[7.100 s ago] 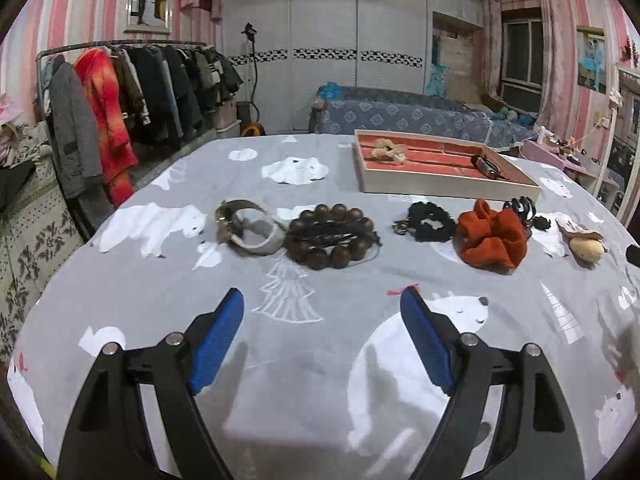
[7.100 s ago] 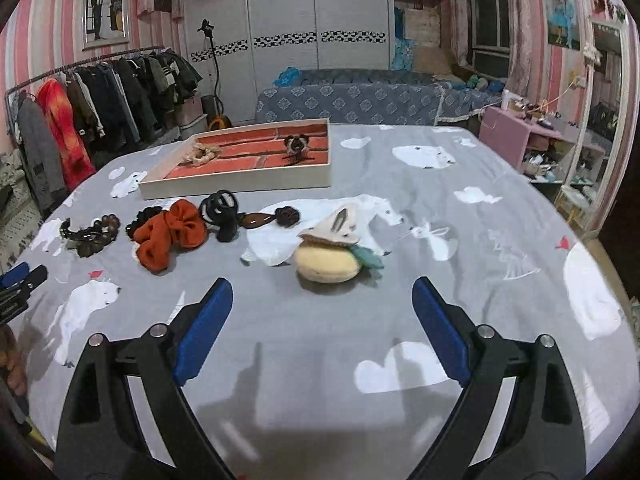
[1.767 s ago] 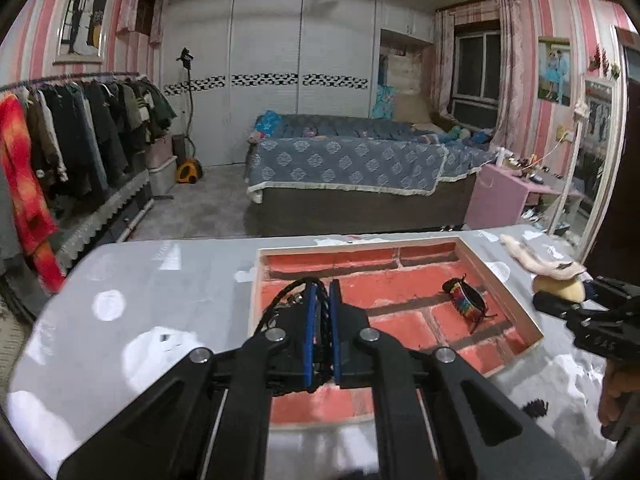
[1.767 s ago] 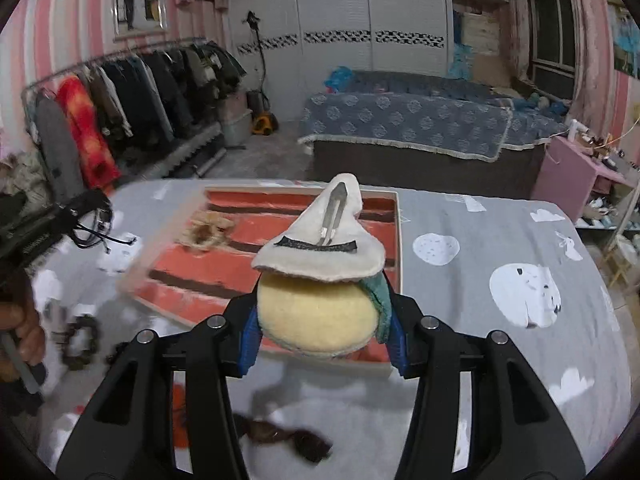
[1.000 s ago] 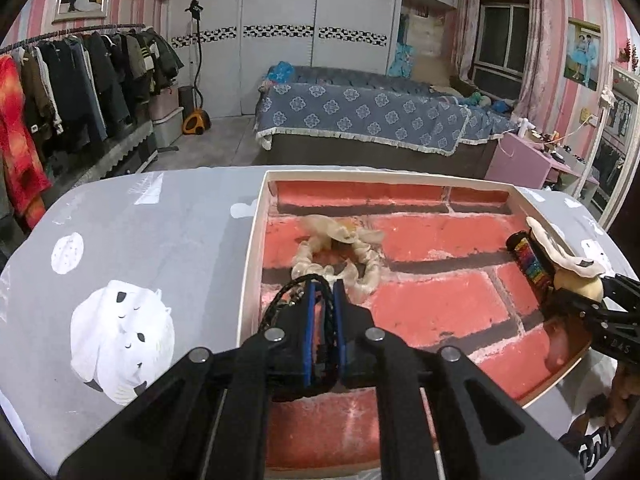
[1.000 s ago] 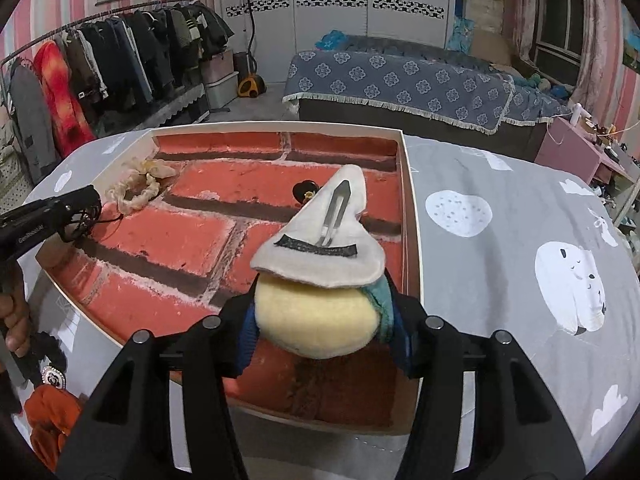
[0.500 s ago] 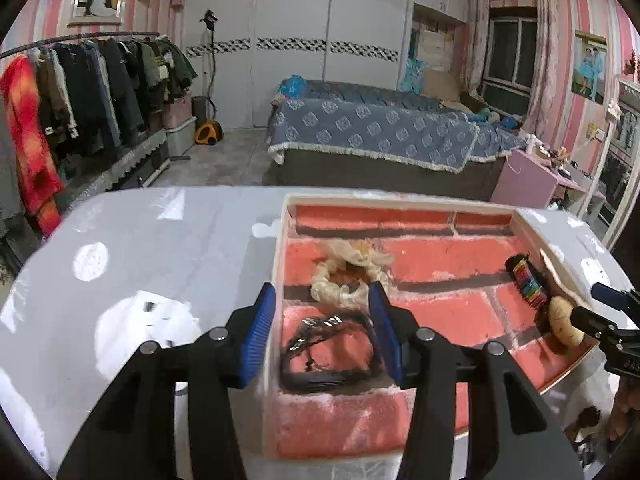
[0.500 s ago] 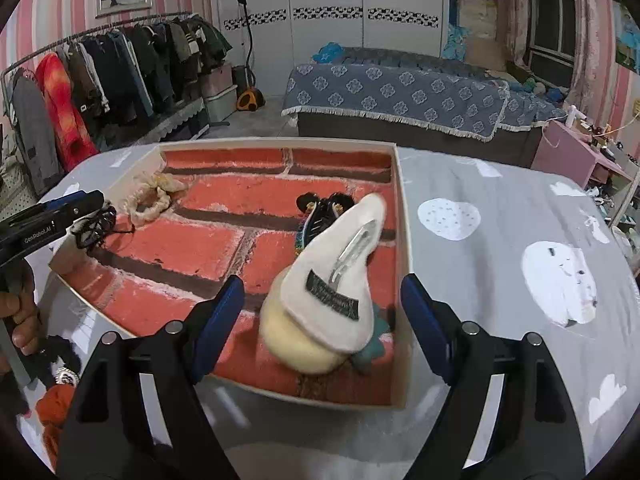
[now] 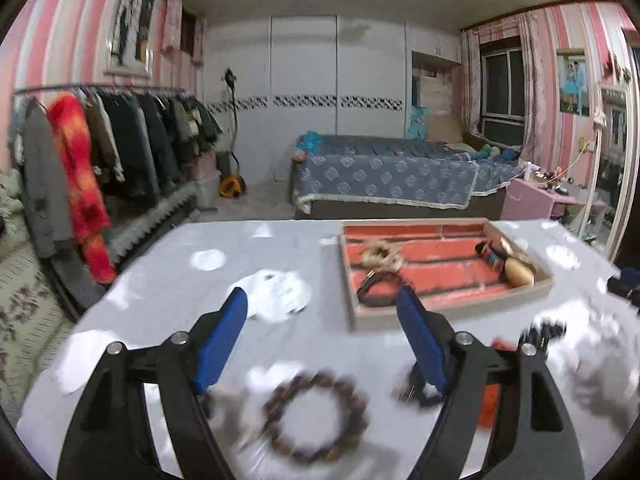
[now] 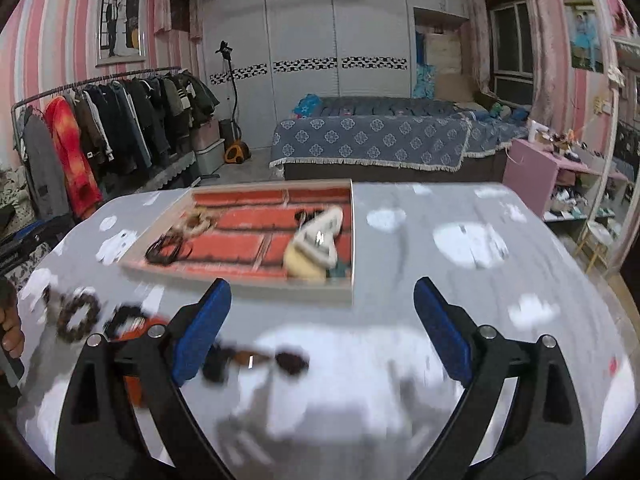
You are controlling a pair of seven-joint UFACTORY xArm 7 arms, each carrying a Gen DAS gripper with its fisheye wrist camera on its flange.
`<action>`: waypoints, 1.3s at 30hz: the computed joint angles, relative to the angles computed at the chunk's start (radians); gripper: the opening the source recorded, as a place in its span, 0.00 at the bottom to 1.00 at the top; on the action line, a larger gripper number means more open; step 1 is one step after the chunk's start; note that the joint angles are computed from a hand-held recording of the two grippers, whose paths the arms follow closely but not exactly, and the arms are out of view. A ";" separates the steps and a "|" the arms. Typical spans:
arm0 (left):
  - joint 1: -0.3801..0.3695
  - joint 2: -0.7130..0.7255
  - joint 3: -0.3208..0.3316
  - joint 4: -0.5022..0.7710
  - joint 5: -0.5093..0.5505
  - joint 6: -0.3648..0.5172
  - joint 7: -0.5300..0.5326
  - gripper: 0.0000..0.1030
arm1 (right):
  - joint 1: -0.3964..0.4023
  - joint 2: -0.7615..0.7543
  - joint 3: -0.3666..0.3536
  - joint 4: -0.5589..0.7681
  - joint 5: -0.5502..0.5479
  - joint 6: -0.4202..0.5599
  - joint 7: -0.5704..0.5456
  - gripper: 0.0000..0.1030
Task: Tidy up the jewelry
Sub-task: 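Open both tools and withdraw them from the tray, then grasp the white watch with the left tool while the right tool grasps the black claw clip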
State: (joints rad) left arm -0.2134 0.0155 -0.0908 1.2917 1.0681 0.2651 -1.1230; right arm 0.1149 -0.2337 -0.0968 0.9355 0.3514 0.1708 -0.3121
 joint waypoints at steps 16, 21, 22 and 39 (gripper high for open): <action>0.168 -0.347 -0.210 -0.352 0.319 -0.029 -0.450 0.77 | -0.139 -0.404 0.142 -0.404 -0.291 -0.075 0.262 0.90; 0.163 -0.336 -0.205 -0.351 0.231 0.013 -0.376 0.77 | -0.114 -0.399 0.100 -0.395 -0.311 -0.065 0.279 0.90; 0.165 -0.336 -0.201 -0.354 0.220 0.005 -0.378 0.77 | -0.119 -0.395 0.105 -0.394 -0.319 -0.064 0.283 0.90; 0.174 -0.280 -0.201 -0.320 0.031 0.039 -0.211 0.77 | -0.062 -0.338 0.076 -0.354 -0.302 -0.012 0.316 0.90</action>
State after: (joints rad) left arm -0.0396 -0.2642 -0.2918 0.9718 1.0988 0.3046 -1.3338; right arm 0.0527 -0.5721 -0.0203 0.5810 0.0489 0.1585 0.0037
